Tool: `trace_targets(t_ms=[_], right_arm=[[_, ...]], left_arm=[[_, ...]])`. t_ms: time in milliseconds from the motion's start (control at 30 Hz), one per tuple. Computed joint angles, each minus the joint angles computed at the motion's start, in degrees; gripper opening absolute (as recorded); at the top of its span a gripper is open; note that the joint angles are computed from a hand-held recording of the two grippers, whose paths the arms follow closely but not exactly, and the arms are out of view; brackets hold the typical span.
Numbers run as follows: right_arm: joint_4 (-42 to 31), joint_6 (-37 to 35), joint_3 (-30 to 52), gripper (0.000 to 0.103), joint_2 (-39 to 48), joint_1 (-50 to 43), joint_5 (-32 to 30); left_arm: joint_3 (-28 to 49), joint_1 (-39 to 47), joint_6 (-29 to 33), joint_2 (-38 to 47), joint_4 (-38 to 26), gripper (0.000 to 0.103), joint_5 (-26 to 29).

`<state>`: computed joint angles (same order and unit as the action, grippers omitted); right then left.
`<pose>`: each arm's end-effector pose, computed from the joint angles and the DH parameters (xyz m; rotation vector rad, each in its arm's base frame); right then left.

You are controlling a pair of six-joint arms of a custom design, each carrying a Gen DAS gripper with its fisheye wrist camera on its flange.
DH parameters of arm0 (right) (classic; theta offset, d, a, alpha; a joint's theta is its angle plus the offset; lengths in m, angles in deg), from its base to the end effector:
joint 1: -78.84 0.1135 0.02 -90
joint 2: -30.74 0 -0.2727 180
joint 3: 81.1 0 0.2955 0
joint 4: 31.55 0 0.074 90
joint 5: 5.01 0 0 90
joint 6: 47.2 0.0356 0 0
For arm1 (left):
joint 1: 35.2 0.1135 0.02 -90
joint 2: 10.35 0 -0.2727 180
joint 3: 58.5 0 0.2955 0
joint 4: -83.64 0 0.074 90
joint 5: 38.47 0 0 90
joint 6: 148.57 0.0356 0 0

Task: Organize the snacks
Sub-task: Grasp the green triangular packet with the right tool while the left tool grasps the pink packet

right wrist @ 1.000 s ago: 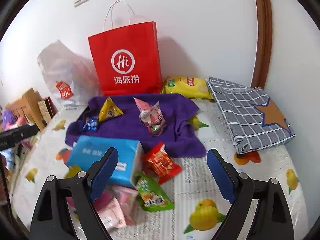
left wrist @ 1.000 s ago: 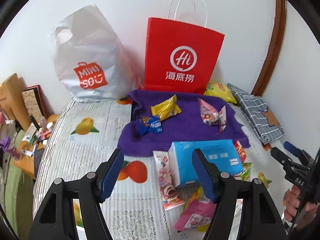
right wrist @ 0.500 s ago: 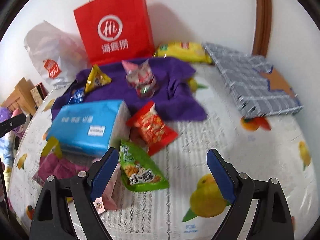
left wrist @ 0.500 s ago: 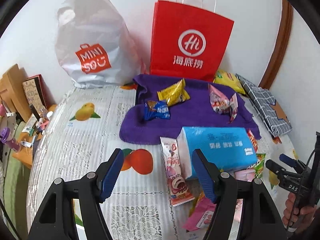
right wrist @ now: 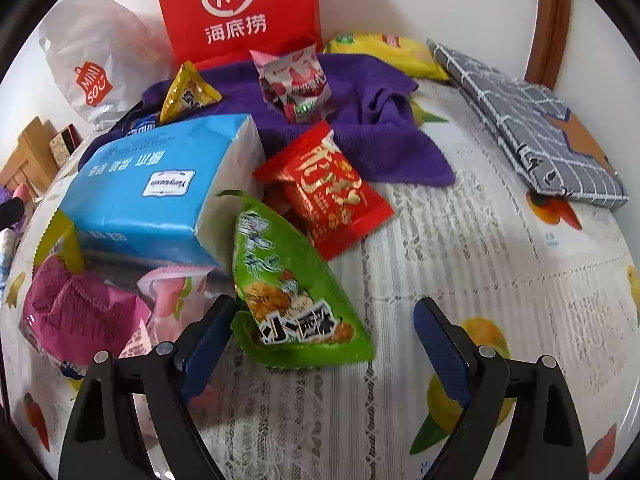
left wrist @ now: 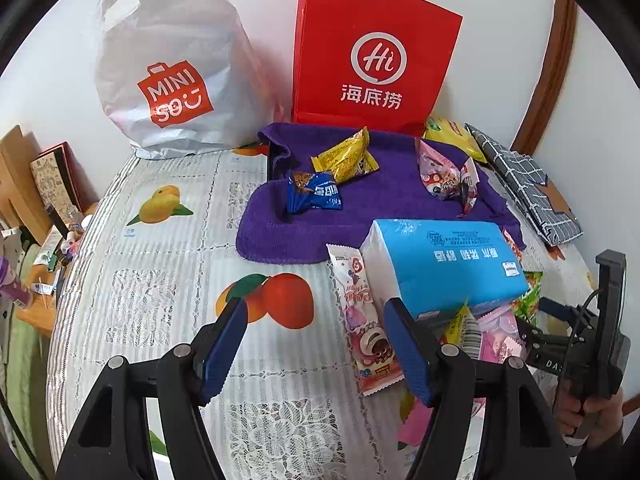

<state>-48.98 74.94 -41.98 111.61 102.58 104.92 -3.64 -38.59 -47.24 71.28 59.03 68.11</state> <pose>0.2358 0.0904 0.0937 0.3049 2.4931 -0.0654 0.3105 -0.0286 0.1657 0.4353 2.3996 -0.2949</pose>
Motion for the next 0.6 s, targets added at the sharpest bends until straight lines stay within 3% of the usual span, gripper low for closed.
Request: trace_targets(t_ms=[67, 133, 367, 600], right_arm=[[0.4, -0.1, 0.3, 0.083, 0.6, 0.3, 0.6], [-0.2, -0.5, 1.0, 0.066, 1.2, 1.4, 2.2], [0.5, -2.5, 0.2, 0.061, 0.1, 4.1, 4.6], [-1.2, -2.1, -3.1, 0.059, -7.0, 4.4, 2.8]], left_arm=[[0.2, 0.2, 0.3, 0.5, -0.5, 0.069, 0.7], [0.6, 0.3, 0.7, 1.0, -1.1, 0.069, 1.1], [1.6, 1.4, 1.3, 2.6, -3.1, 0.069, 2.3], [2.0, 2.3, 1.0, 3.0, -3.8, 0.069, 2.2]])
